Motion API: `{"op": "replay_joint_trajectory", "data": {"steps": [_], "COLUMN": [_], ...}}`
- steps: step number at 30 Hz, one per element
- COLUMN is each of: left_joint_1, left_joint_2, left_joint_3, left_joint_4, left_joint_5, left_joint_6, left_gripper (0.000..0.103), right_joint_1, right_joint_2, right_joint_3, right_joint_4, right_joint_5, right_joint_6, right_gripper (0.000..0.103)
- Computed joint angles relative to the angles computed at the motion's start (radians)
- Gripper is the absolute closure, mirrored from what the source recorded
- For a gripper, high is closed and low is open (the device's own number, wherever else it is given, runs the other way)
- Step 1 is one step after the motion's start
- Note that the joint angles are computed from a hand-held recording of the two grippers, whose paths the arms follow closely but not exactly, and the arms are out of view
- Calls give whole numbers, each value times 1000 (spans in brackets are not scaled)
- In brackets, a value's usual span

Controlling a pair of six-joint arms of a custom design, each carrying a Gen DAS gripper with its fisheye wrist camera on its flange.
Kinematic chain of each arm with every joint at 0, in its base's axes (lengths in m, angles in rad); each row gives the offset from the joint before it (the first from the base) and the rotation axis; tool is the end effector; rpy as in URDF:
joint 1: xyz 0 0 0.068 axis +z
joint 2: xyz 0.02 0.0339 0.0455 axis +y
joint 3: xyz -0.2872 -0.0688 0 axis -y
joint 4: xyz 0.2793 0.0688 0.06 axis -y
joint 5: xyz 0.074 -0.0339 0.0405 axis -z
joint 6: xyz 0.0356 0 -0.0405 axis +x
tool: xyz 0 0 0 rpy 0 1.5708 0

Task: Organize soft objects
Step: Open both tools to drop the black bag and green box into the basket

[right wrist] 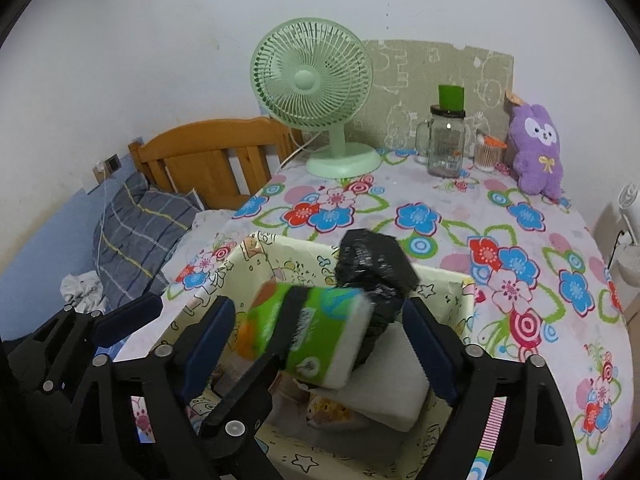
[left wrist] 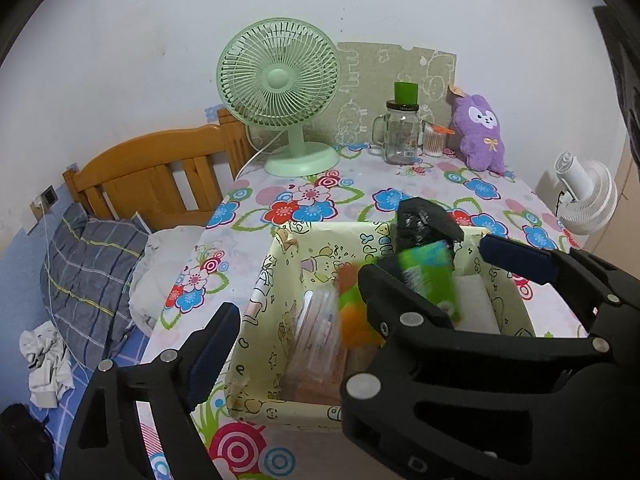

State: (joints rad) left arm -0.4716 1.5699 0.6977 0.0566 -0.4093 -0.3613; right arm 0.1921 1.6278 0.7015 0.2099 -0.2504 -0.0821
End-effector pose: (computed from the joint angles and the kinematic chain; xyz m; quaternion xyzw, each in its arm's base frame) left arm 0.2901 -0.1320 0.1478 -0.0246 0.9129 0.0267 0.4066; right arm 0.3261 0.0724 0.1418 -0.1747 0.8875 0.1361 0.4042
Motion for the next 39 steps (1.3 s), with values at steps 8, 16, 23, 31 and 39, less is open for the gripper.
{"op": "replay_joint_trajectory", "data": {"steps": [8,16,23,31,39], "left_joint_1": [-16,-41,-76,-129,-181], "left_joint_2": [-2,9,13,29,39], "left_joint_3": [2,17,33,65,98], "left_joint_4": [1,-8,-16,-34,-55], "left_joint_5": [1,-4,-22,-43,-67], "left_joint_6": [-6,-15,-23,-41,-75], "left_gripper": [14,12,12,12,12], "right_joint_1": [-19,-46,-84,-152,-231], "right_joint_2": [-22,-50,-75,-111,-160], "right_joint_3": [-16,-34,-44,-62,-81], "right_joint_4": [8,-5,-27,-45,-75], "right_joint_5": [20,33,30,8,-19], "right_joint_6": [-14,-29,-38,-57,-80], "right_gripper": [9,9,9,9,9]}}
